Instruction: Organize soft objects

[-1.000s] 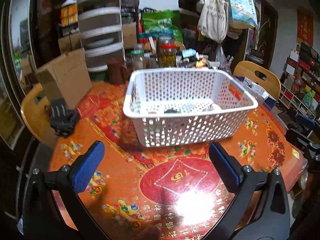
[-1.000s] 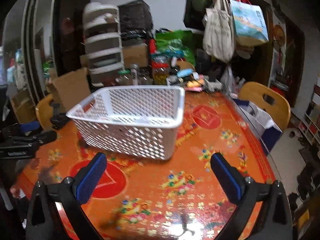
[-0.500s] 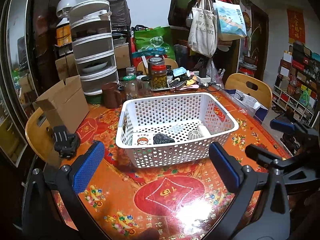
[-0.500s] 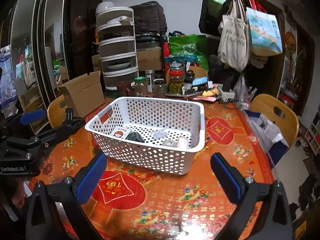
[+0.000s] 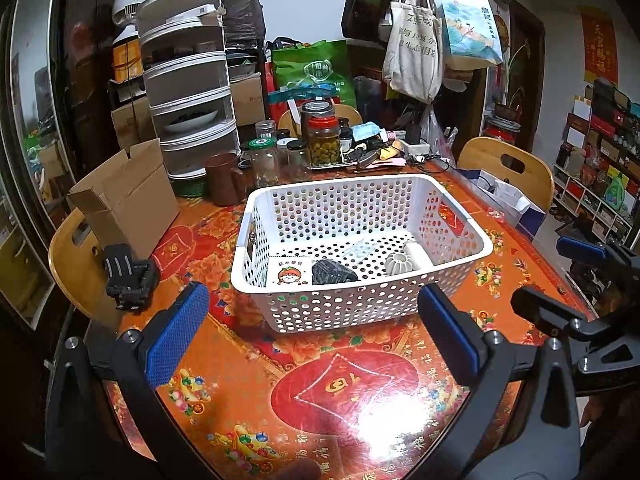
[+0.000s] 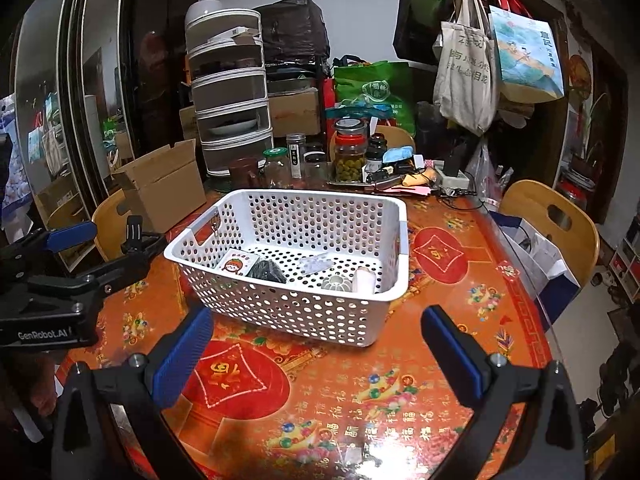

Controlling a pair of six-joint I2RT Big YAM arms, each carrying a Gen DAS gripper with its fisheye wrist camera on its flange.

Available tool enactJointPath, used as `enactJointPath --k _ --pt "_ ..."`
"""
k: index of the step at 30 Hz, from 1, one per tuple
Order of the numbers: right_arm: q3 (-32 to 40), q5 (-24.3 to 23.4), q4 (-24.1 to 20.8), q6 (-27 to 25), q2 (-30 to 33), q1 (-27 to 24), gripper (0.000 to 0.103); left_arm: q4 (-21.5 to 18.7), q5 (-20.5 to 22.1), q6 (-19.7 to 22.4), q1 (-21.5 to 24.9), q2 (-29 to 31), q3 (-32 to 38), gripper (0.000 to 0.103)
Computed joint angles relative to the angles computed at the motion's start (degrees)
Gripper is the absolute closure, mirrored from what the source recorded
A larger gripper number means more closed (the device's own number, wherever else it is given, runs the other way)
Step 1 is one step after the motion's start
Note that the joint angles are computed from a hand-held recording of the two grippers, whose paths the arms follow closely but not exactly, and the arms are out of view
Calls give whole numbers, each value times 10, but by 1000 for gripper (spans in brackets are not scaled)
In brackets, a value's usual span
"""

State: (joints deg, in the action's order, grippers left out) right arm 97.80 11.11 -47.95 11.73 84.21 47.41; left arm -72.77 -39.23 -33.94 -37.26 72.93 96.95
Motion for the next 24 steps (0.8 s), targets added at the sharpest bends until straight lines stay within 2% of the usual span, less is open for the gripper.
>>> enactJointPath --k 24 --pt "-10 -9 2 4 -7 -5 0 2 12 -6 -1 3 -12 0"
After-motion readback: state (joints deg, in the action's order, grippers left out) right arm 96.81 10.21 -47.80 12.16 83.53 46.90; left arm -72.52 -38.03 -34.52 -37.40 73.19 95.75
